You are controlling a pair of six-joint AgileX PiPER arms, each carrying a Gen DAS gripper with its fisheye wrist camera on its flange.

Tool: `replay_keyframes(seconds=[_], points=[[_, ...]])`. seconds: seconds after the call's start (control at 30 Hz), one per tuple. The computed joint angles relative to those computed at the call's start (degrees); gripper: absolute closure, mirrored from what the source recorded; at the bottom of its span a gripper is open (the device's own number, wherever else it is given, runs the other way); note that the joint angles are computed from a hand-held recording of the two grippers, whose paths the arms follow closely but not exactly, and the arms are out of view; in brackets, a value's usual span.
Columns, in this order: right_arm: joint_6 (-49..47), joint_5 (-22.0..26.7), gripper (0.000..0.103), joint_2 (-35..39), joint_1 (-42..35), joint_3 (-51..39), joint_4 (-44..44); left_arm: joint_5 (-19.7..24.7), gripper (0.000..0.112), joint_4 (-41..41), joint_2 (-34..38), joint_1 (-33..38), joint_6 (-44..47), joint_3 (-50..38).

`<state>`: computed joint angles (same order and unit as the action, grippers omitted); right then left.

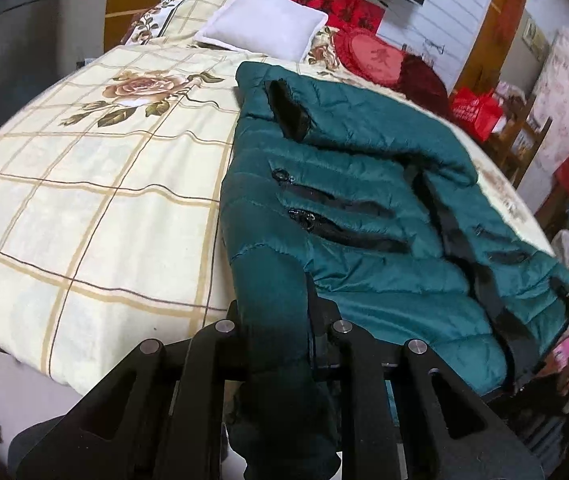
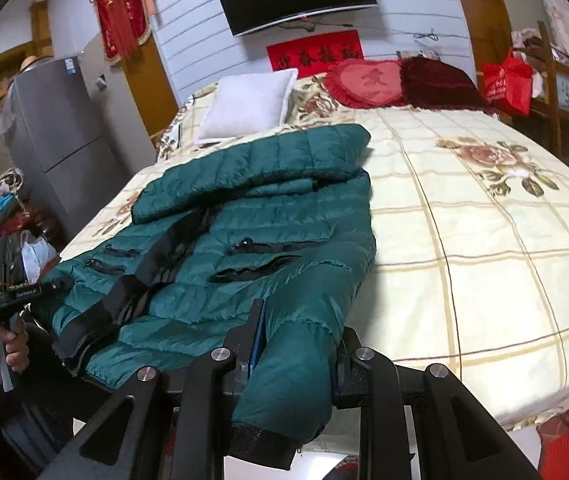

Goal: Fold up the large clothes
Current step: 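Grasp the jacket hem edge with both tools and lift it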

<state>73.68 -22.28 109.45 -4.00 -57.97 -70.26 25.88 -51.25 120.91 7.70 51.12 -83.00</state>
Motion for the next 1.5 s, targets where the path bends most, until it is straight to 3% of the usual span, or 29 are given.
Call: replay_keyframes(seconds=[0.2,0.67,0.73,0.87,0.93,0.97,1.0,1.1,1.13,1.23,1.3,1.5], points=[[-0.51,0.91,0.079,-0.32,0.70,0.29,0.74,-1.90,0.097,1.74,0.14,-0.82,-0.77,0.57],[-1.17,1.22,0.079,-0.27,1.07,0.68,1.81,-1.55,0.097,3.13,0.75,-0.89,-2.31,0.04],[-0.13,1.12,0.079,-0.30,0.97,0.65,0.98,-1.41,0.092,5.13,0.86,-1.07,-4.06,-0.15],[13.54,0.21,0.079,0.84,-0.06,-0.91,-9.51,-0.40,0.085,9.81,1.65,-1.21,-7.76,-0.72],[19.25,-0.68,0.078,1.70,-0.57,-1.51,-13.44,0.51,0.072,11.67,2.08,-1.22,-9.17,-1.08],[21.73,-0.94,0.077,2.14,-0.68,-1.83,-15.33,1.11,0.070,11.41,2.16,-1.04,-8.92,-1.00],[24.43,-1.27,0.071,2.63,-0.73,-2.28,-17.54,1.57,0.069,11.09,2.17,-0.87,-8.72,-0.74],[31.42,-4.43,0.037,4.53,-1.19,-3.30,-23.17,1.91,0.058,10.22,1.43,-0.56,-7.51,1.06],[33.17,-5.23,0.034,5.00,-1.12,-3.71,-25.06,2.06,0.058,9.49,1.17,-0.36,-6.76,1.64],[34.27,-2.20,0.034,4.53,0.89,-3.12,-27.32,1.58,0.057,7.36,-0.02,-0.05,-4.09,3.86],[34.30,-3.33,0.034,4.15,0.43,-2.54,-27.22,2.17,0.058,5.28,-0.31,0.52,-1.56,4.50],[19.71,-10.16,0.070,2.33,-2.28,1.79,-13.24,3.99,0.097,-2.22,-0.81,2.34,4.50,4.94]])
